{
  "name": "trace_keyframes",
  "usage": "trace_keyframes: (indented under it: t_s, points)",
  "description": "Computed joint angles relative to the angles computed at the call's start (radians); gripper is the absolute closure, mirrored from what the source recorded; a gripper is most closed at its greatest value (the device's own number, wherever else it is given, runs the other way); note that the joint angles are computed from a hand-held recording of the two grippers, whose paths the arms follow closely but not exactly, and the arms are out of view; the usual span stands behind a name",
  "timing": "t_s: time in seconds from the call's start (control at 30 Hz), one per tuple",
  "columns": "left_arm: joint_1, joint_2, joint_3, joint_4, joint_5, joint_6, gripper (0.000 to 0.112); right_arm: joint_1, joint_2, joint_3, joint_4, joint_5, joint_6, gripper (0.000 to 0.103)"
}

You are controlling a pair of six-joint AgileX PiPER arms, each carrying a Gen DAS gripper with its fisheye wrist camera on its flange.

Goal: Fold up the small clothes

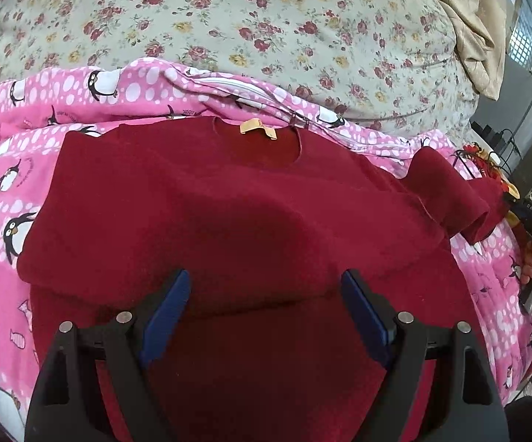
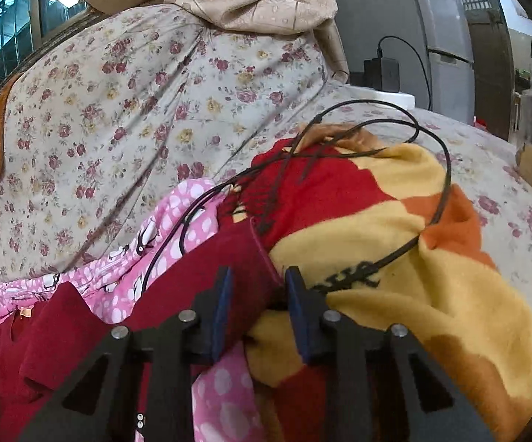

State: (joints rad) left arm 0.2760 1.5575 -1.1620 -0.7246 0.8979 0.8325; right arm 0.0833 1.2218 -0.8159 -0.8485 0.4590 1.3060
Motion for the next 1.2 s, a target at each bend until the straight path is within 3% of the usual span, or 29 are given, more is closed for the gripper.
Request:
trace_keyframes:
  t_s: [0.1,0.17,0.27,0.33,0.4,0.43,0.53,0.67,0.83,0.93,1.0,1.07,1.13,1.2]
  points:
    - [0.005,0.002,-0.002,-0.008,0.005,0.002,0.036,0.014,-0.006,0.004,-0.035,0.004,0.035,0.095]
    - [0.022,0.008,-0.012,-0.028,0.024,0.005,0.036,0.054,-0.029,0.003,-0.111,0.041,0.123,0.095]
    - [0.043,0.015,-0.029,-0.043,0.046,-0.012,0.036,0.226,-0.074,-0.043,-0.308,0.257,0.317,0.096]
    - [0.056,0.017,-0.038,-0.053,0.057,-0.015,0.036,0.375,-0.086,-0.089,-0.414,0.448,0.411,0.096]
    - [0.067,0.015,-0.043,-0.059,0.061,-0.019,0.036,0.491,-0.074,-0.138,-0.473,0.574,0.448,0.096]
    - [0.071,0.015,-0.046,-0.065,0.063,-0.019,0.036,0.540,-0.061,-0.165,-0.490,0.595,0.457,0.096]
    - [0.084,0.013,-0.059,-0.078,0.064,-0.019,0.036,0.616,0.018,-0.249,-0.473,0.517,0.452,0.096]
    - [0.132,0.019,-0.094,-0.118,0.055,-0.011,0.036,0.693,0.238,-0.435,-0.392,0.300,0.375,0.096]
    - [0.204,0.087,-0.177,-0.141,0.074,-0.073,0.036,0.748,0.609,-0.793,-0.087,0.147,0.105,0.096]
    - [0.225,0.125,-0.213,-0.144,0.094,-0.109,0.036,0.762,0.829,-1.056,0.182,0.218,-0.146,0.095]
    - [0.230,0.143,-0.222,-0.168,0.118,-0.095,0.036,0.765,0.922,-1.154,0.306,0.243,-0.257,0.095]
    - [0.222,0.147,-0.216,-0.185,0.139,-0.064,0.036,0.776,1.006,-1.255,0.382,0.333,-0.335,0.091]
    - [0.203,0.140,-0.196,-0.196,0.147,-0.025,0.036,0.780,1.014,-1.267,0.406,0.377,-0.366,0.075]
    - [0.179,0.141,-0.178,-0.203,0.163,0.022,0.036,0.802,0.955,-1.180,0.339,0.367,-0.298,0.060]
